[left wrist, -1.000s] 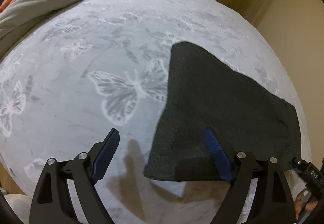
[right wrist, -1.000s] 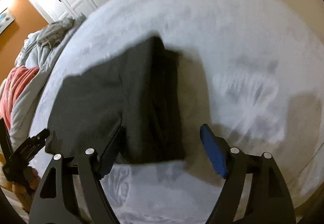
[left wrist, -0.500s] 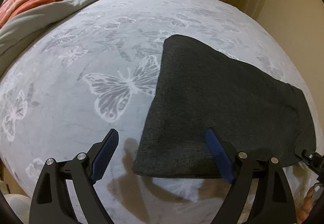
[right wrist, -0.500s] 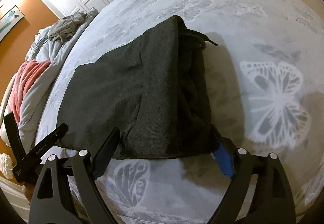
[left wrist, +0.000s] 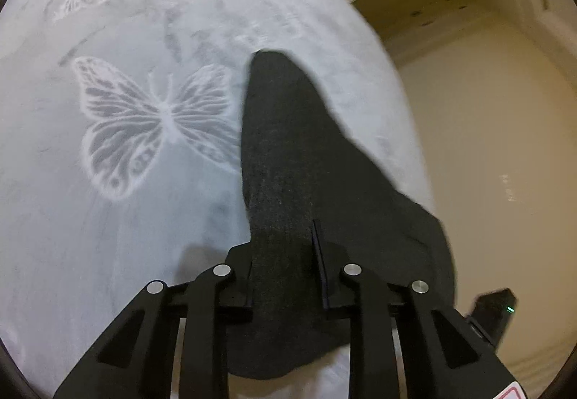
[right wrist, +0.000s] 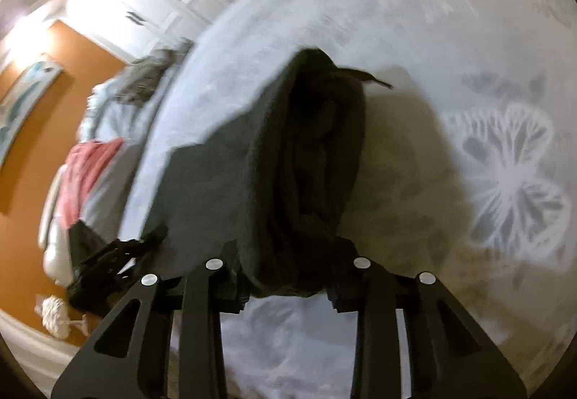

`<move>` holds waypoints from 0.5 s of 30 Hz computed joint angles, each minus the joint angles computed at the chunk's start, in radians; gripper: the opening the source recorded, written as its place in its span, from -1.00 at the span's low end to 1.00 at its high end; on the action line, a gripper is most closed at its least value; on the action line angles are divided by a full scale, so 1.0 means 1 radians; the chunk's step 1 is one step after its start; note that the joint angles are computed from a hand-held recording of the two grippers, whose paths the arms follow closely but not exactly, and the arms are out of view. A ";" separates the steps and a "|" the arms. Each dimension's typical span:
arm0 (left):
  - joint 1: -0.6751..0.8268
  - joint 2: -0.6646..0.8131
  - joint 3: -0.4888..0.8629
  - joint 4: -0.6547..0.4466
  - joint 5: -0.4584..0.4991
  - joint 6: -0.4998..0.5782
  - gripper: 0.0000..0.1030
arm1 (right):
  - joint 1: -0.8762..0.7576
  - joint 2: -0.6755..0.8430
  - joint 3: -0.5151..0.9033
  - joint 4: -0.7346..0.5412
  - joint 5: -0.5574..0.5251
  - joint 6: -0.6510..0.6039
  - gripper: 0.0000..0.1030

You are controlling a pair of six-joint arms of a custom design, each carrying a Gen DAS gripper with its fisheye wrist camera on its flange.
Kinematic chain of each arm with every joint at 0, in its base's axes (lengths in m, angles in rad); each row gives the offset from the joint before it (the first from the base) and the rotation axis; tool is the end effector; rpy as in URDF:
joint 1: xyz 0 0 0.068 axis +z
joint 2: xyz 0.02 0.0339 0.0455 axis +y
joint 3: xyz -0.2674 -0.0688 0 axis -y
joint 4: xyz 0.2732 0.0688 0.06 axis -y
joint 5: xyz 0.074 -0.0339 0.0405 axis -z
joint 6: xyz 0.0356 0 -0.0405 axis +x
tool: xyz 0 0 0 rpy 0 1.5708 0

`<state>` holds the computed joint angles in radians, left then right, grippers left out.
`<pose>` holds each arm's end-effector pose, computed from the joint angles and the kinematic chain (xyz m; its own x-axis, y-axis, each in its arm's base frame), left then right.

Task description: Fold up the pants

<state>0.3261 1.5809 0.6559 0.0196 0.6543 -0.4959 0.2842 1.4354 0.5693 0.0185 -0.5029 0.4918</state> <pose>0.2894 0.0750 0.1184 -0.7039 -0.6366 -0.3152 -0.2651 0.6471 -0.7149 0.2603 0.0939 0.1303 -0.8949 0.1696 -0.4127 -0.1466 0.7618 0.6310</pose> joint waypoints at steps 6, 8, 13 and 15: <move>-0.060 -0.150 -0.084 -0.190 -0.209 0.065 0.18 | -0.052 -0.133 -0.105 -0.153 -0.041 -0.053 -0.01; -0.049 -0.113 -0.123 -0.094 -0.201 0.001 0.26 | -0.059 -0.074 -0.135 -0.100 -0.023 -0.018 0.07; -0.090 -0.062 -0.101 0.000 -0.155 -0.027 0.56 | -0.052 -0.018 -0.122 -0.024 -0.060 0.017 0.18; -0.110 -0.052 -0.078 -0.014 -0.156 0.016 -0.42 | -0.027 0.007 -0.111 0.005 -0.042 0.028 -0.27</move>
<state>0.2164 1.5291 0.5782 0.0053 0.4986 -0.4802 0.2576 1.4423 0.4587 0.0234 -0.5445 0.5200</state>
